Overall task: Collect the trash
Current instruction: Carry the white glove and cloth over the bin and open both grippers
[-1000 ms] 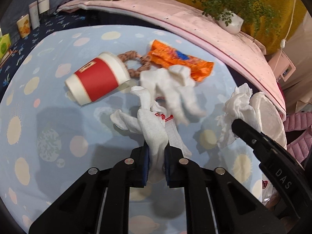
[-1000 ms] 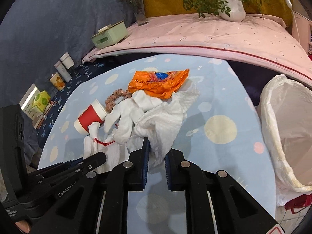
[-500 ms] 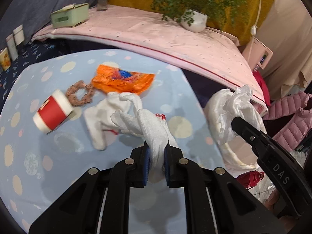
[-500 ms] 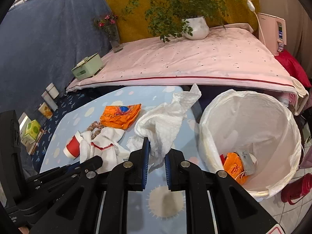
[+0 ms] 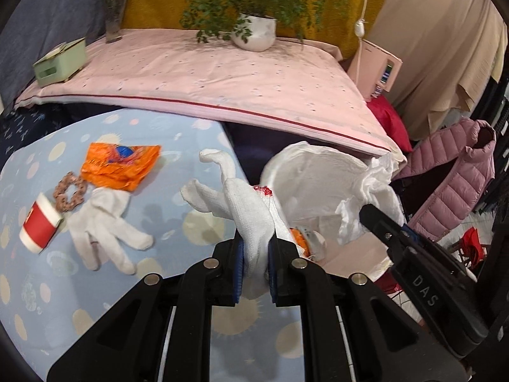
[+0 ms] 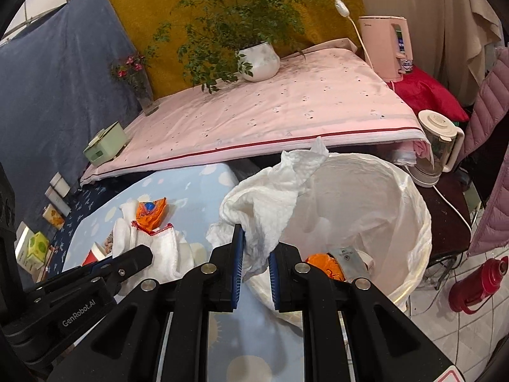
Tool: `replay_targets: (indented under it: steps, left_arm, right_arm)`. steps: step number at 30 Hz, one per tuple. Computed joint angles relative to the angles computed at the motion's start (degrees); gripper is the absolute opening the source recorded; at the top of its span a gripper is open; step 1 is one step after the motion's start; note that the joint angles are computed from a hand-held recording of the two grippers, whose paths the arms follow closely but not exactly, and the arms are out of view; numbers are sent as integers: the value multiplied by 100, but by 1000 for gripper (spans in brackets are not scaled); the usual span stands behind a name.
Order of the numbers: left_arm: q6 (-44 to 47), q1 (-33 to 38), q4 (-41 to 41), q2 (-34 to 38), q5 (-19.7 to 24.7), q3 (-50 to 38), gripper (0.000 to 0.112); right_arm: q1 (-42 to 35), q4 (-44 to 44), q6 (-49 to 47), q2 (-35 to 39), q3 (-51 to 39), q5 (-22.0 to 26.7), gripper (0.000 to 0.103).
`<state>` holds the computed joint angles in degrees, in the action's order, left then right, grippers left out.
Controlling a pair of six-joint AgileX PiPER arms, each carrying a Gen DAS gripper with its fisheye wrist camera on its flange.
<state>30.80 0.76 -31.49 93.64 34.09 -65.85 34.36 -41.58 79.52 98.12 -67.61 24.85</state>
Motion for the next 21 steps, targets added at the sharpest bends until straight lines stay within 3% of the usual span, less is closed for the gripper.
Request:
replay_targets:
  steps: [18, 20, 21]
  left_arm:
    - [-698, -1129, 360, 869, 196, -1116, 14]
    - [-933, -1225, 556, 951, 159, -1228, 27]
    - [-1104, -1267, 706, 954, 81, -1234, 43]
  right_arm:
    - [-741, -87, 261, -259, 774, -399, 14]
    - [-804, -12, 191, -225, 780, -436, 14]
    - [-831, 27, 149, -206, 773, -449, 14]
